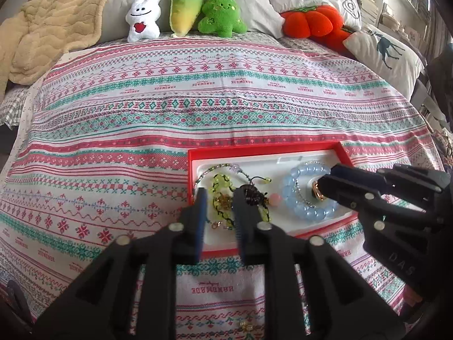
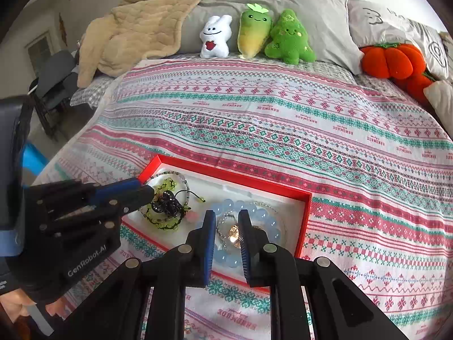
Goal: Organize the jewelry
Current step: 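Open both tools to drop the earrings into the red box, then move both tools back to the last gold earrings on the cover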
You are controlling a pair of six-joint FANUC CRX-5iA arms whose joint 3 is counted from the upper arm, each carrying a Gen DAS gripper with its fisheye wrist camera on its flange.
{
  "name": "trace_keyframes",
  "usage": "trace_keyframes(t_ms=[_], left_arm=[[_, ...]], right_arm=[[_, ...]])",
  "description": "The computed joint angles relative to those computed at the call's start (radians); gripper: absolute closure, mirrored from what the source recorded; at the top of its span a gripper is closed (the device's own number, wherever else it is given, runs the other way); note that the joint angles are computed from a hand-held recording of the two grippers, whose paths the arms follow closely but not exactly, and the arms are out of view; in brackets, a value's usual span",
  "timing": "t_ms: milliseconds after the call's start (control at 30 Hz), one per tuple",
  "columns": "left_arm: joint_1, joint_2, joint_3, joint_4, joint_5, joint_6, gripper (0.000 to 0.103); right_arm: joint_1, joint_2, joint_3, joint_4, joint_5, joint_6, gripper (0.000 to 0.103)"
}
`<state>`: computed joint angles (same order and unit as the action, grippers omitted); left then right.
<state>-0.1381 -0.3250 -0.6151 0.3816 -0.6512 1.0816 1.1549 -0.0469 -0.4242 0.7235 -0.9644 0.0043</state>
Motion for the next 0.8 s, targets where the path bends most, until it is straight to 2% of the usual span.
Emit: trace_keyframes(t_ms=[100,133,167,200,233,400,467,600,633,667,700,800], left_arm=[[0.012,-0.027,-0.011,0.01,-0.006,-0.013,0.069],[0.014,-0.035,-0.014,0.008,-0.008,-0.013,0.062],[0.019,-0.047,-0.019,0.012,-0.011,-0.019,0.056],[0.026,-0.06,-0.026,0.021,-0.015,-0.029,0.054],[0.033,-0.07,-0.031,0.031,-0.023,-0.04,0.052],[0.07,-0.107,-0.034,0.021,-0.093,-0.038,0.042],[0.086,-0.122,-0.04,0.016,-0.122,-0.042,0.035],[0.116,-0.138,-0.049,0.004,-0.186,-0.059,0.027],[0.123,-0.139,-0.05,-0.005,-0.205,-0.053,0.024],[0.13,-0.142,-0.051,-0.009,-0.222,-0.05,0.022],[0.139,-0.142,-0.053,-0.01,-0.241,-0.051,0.02],[0.153,-0.154,-0.06,-0.04,-0.28,-0.044,0.012]], right_arm=[[0.017,-0.001,0.007,0.011,-0.04,-0.014,0.082],[0.024,-0.003,0.007,0.014,-0.051,-0.02,0.077],[0.031,-0.008,0.006,0.018,-0.062,-0.03,0.067],[0.039,-0.014,0.001,0.025,-0.071,-0.042,0.059],[0.049,-0.019,-0.003,0.035,-0.082,-0.057,0.044],[0.101,-0.033,0.002,0.028,-0.162,-0.079,0.04],[0.121,-0.042,0.001,0.019,-0.186,-0.098,0.032],[0.162,-0.067,-0.013,0.014,-0.214,-0.16,0.018],[0.17,-0.069,-0.012,0.012,-0.219,-0.166,0.013],[0.18,-0.071,-0.008,0.0,-0.228,-0.166,0.003],[0.187,-0.071,-0.003,-0.01,-0.235,-0.16,0.0],[0.223,-0.058,0.012,-0.034,-0.281,-0.143,0.0]])
